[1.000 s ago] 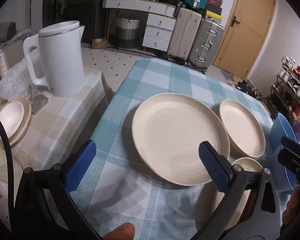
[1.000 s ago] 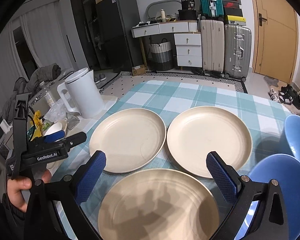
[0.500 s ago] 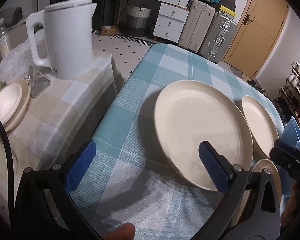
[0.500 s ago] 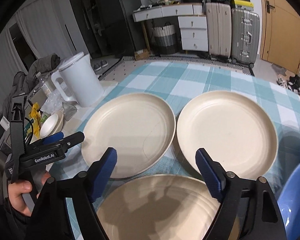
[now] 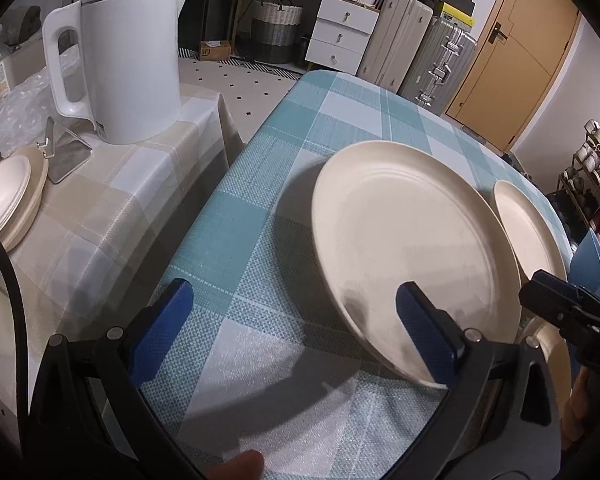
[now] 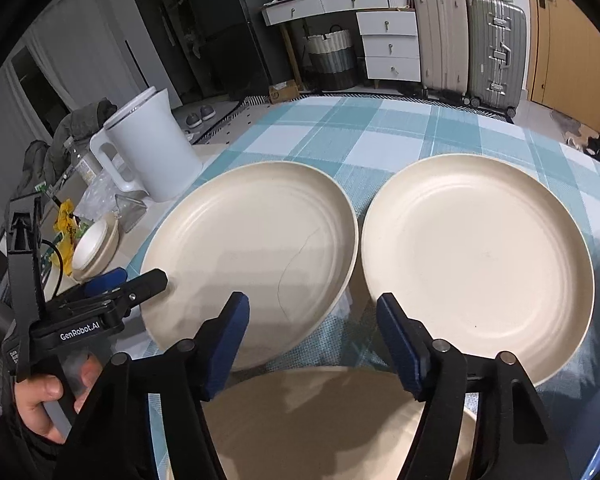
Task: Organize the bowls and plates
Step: 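Move the left tool forward to the rim of the front cream plate, then close the left gripper on the cream plate rim and tilt it up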
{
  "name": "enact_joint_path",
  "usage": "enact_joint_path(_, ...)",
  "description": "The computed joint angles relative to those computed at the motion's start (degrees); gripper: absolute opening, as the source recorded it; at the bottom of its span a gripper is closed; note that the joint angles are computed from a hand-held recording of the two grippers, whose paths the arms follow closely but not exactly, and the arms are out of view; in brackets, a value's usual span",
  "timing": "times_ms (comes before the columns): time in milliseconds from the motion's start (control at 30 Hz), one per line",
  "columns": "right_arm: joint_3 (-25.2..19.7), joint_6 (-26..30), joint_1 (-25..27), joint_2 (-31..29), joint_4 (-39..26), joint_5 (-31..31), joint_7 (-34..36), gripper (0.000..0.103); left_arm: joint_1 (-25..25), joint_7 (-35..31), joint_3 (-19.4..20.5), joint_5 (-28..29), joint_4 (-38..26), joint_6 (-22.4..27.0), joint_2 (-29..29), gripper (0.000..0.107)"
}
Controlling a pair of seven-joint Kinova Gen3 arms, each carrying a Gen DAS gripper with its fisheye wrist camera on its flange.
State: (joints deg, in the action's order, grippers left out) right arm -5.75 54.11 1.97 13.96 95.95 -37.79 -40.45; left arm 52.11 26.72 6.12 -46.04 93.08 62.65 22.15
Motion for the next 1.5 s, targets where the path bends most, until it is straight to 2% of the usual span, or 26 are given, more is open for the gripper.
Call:
enact_joint_path(100, -0.07, -0.41, -0.62, -0.21, 0.13, 0.74, -0.45, 0.062, 0.00, 0.21, 0.00, -0.38, 0.41, -0.44, -0.25, 0.099)
enact_joint_path(200, -0.18, -0.19, -0.77, -0.36, 0.31, 0.84, -0.20, 0.061, -0.05, 0.25, 0.07, -0.46, 0.56, -0.64, -0.39, 0.099)
enact_joint_path(467, -0.35, -0.24, -1.63, 1.40, -0.51, 1.91, -2.48, 0.056, -0.22, 4.49, 0.21, -2.49, 3.54, -3.79, -2.14, 0.100)
enact_joint_path(633, -0.81, -1.31, -2.03, 2.08, -0.57, 2.68, -3.61, 0.050, -0.96, -0.62, 1.42, -1.09, 0.35, -0.50, -0.06, 0.100)
enact_joint_path(700, -0.98, -1.95, -2.26, 2.11, -0.43, 3.11, -3.92, 0.048, 0.03, -0.68, 0.59, -1.39, 0.16, -0.29, 0.26, 0.100)
enact_joint_path(800, -1.09, -2.89, -2.83, 2.20, -0.30, 4.15, -4.79, 0.041, 0.63, 0.62, 0.11, -2.58, 0.96, -1.63, -0.17, 0.084)
enact_joint_path(900, -1.31, -3.84, -2.97, 2.06, 0.05, 4.66, -5.03, 0.038, 0.81, -1.39, 0.28, -1.96, -0.71, 0.60, 0.86, 0.070)
enact_joint_path(967, -1.41, -4.08, -2.78, 2.07, 0.14, 4.51, -5.03, 0.037, 1.04, -1.95, 0.15, -1.65, -1.25, 1.33, 1.11, 0.053)
enact_joint_path(1067, -1.48, -4.56, -2.71, 1.75, 0.52, 4.56, -5.06, 0.035, 1.17, -1.71, -0.02, -2.29, -0.40, -0.35, 0.64, 0.039)
enact_joint_path(1167, -1.49, -5.25, -2.76, 1.46, 0.99, 4.71, -5.04, 0.031, 0.05, -0.40, 0.74, -3.67, 1.67, -4.65, -0.49, 0.023)
enact_joint_path(1300, -1.59, -5.63, -2.58, 1.19, 1.35, 4.35, -4.46, 0.028, 0.89, -2.86, 0.05, -2.77, -0.24, -3.05, 0.64, 0.022)
enact_joint_path(1500, -1.54, -5.93, -2.54, 0.92, 1.66, 4.06, -4.03, 0.028, 1.19, -2.50, -0.33, -2.87, 0.05, -3.38, 0.51, 0.022)
